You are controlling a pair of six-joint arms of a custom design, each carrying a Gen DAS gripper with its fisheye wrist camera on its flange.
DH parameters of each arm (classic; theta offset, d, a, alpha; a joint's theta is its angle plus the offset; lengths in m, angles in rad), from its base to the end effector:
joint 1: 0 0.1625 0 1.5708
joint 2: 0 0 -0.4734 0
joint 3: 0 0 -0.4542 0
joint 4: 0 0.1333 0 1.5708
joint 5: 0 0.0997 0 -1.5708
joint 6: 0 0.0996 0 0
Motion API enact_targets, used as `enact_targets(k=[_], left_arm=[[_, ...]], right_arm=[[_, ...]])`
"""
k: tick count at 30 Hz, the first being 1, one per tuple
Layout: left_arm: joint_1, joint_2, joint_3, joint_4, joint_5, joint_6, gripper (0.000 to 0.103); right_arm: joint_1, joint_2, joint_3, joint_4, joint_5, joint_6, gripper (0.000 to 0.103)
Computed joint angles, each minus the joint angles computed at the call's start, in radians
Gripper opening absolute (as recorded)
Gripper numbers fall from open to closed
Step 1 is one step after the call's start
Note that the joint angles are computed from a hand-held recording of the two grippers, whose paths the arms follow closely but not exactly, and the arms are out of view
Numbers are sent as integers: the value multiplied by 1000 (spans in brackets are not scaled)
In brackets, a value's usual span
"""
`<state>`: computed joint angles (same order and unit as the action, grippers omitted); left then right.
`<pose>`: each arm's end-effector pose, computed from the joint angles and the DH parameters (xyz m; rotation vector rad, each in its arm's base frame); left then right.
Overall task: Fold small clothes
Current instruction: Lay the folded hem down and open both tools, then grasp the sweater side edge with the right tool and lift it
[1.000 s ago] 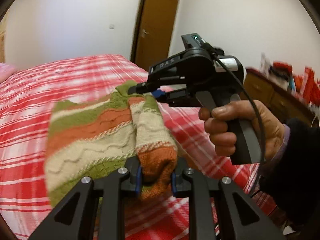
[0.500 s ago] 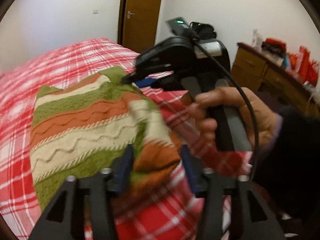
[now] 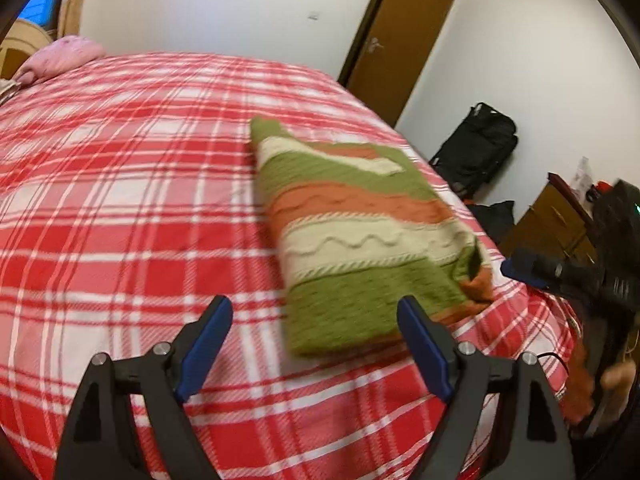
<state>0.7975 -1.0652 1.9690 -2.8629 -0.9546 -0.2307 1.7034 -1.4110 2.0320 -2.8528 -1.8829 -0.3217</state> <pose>-0.3058 -0.5865 0.1823 0.5511 2.6006 -0.8636 0.1787 -0.5629 0.3520 0.4566 -2.6095 0.8642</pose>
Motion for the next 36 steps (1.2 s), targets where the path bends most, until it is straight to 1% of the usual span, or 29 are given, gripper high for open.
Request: enact_targets(k=[1,2,3,5,6,7,8,9,10,13,14,16,18,19,21,22,24,27,29,30,31,32,34,36], left_arm=[[-1,1,0,3,13,-1,87],[-9,1,3,12,43,-4,87],[-10,5,1,16,61,2,87],[-14,5,3,23,87,0,87],[-14,2,6,26,88,-3,87],[-11,-1,7,24,83,-4,87],[-10,-6,11,19,77,-10,87],[-8,-9,13,14,71,-15,87],[-4,-11,14,9,65,-19,87],[11,-14,13,2,38,-61,87],[17,-13,10,6,22,-79,87],[26,-8,4,15,-3,-100,87],[27,-3,-3,35,-3,-103,87],[25,-2,-5,39,3,-93,87],[16,4,-9,37,29,-63,87],[13,8,-14,32,41,-44,87],[10,21,-32,23,57,-9,87],[10,63,-91,26,75,48,87],[10,97,-136,41,84,52,87],[11,107,-146,40,82,56,87],[10,123,-161,39,86,63,87],[8,149,-183,50,111,66,87],[6,180,-208,90,147,55,87],[12,208,-229,133,166,40,87]], right_arm=[[16,22,6,-42,-52,-32,72],[29,50,4,-74,-99,-64,72],[46,85,-1,-106,-170,-91,72],[44,112,-3,-145,-216,-125,72],[37,113,-2,-158,-206,-135,64],[23,99,-6,-130,-170,-116,38],[6,80,-14,-85,-125,-73,30],[-10,65,-17,-64,-89,-43,26],[-29,49,-22,-40,-56,-11,18],[-136,-15,-18,39,121,142,15],[-158,-26,-12,56,143,173,15],[-190,-40,7,65,161,180,15],[-195,-55,14,62,184,178,15],[-191,-63,14,52,178,179,15],[-164,-72,14,-17,92,169,15],[-140,-73,12,-74,30,145,16],[-107,-63,-8,-128,-19,98,16],[-64,-11,-100,-68,-15,10,16],[-37,53,-167,-50,-23,-53,16],[-26,92,-209,-14,-34,-95,16],[-20,131,-250,25,-54,-131,16],[-6,192,-303,47,-108,-167,16],[4,284,-374,39,-185,-230,16],[-2,343,-430,88,-231,-245,16]])
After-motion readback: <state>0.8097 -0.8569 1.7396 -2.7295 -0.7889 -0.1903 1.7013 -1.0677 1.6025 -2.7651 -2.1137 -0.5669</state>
